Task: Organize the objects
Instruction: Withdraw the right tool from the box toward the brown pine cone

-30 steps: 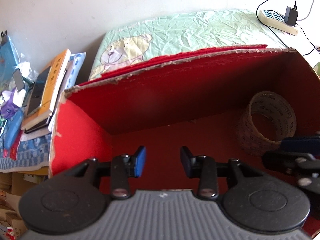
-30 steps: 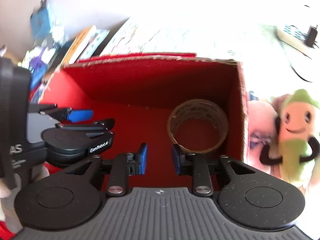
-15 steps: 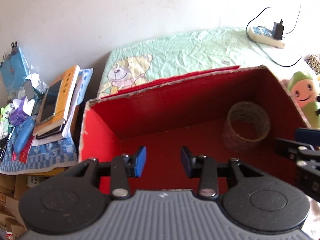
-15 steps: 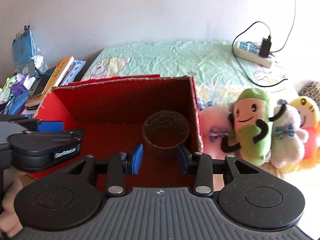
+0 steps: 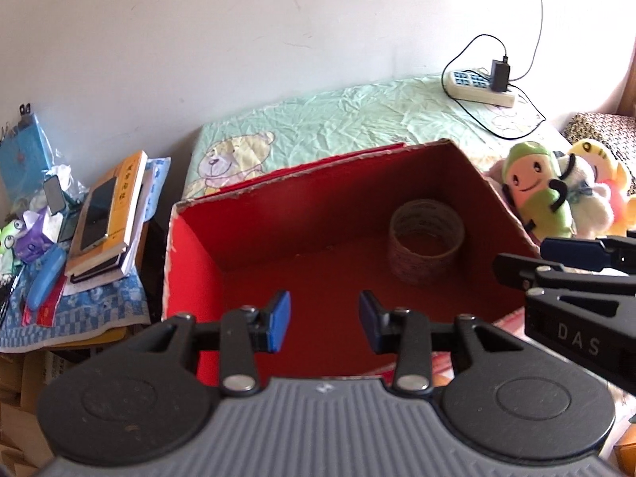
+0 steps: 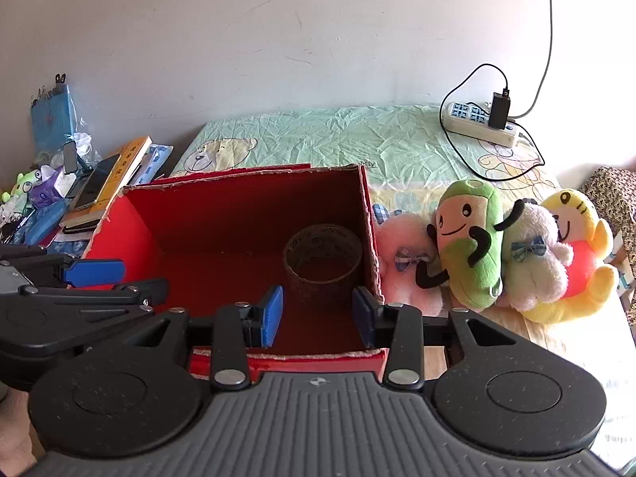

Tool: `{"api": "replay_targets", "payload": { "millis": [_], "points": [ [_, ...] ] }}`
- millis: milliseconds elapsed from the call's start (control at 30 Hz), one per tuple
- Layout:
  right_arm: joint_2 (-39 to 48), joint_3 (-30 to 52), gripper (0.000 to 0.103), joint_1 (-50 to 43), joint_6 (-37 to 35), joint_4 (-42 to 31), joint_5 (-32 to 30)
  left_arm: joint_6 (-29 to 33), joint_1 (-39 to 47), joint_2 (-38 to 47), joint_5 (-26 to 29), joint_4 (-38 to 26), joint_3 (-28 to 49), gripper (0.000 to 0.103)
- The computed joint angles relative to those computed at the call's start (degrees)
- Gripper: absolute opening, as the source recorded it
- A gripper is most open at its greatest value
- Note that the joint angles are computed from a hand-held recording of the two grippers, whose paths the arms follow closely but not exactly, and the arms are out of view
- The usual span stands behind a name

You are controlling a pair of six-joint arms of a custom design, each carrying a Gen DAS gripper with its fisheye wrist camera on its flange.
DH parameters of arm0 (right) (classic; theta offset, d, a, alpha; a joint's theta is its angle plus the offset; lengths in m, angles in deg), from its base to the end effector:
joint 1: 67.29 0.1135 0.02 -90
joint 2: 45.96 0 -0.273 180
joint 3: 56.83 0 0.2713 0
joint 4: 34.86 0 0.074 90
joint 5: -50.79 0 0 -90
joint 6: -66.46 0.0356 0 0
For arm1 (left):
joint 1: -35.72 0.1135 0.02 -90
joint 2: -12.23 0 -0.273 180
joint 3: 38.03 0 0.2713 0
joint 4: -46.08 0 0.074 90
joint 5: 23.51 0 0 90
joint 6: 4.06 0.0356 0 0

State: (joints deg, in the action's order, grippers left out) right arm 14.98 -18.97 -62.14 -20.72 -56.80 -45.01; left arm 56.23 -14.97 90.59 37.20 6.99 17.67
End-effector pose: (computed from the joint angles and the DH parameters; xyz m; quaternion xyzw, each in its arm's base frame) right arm 0.2131 0.0228 0.1684 -0.0381 0.9222 0.0732 0.3779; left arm 0.1814 -0.1940 0.1838 0.1102 0.9338 0.0349 0.3386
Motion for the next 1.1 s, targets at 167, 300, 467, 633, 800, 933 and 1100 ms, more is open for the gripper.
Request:
{"api": "replay_targets", "payload": {
  "millis": [167, 300, 467, 633, 800, 933, 1100],
  "points": [
    [-4.79, -1.55, 0.046, -0.3, 0.96, -2.95, -0.1, -1.73, -3.41, -1.54, -0.35, -1.57, -0.94, 0.041],
    [-9.1, -3.23, 0.047, -0.4, 1.38, -5.42, 0.53, -3.05, -6.1, -1.87, -0.1, -2.36, -1.55, 0.044],
    [-12.81, -4.62, 0.047, -1.7, 1.43, -8.98, -0.19, -4.43, -9.12, -1.57, -0.12, -2.88, -2.05, 0.045],
    [-13.87, -6.26, 0.047, -3.3, 1.3, -11.27, -0.88, -5.25, -10.62, -0.72, 0.97, -2.36, -3.03, 0.046],
    [-12.31, -7.92, 0.047, -6.96, -0.01, -12.8, -3.74, -5.06, -11.32, 1.34, 2.33, -0.92, -3.78, 0.046],
    [-9.31, -8.41, 0.047, -11.72, -4.38, -13.76, -7.96, -5.37, -12.11, 2.0, 4.36, 0.21, -4.88, 0.045],
    [-2.39, -7.85, 0.047, -17.37, -11.16, -13.49, -12.47, -6.8, -13.73, 1.78, 6.37, 1.58, -7.12, 0.045]
  ]
}}
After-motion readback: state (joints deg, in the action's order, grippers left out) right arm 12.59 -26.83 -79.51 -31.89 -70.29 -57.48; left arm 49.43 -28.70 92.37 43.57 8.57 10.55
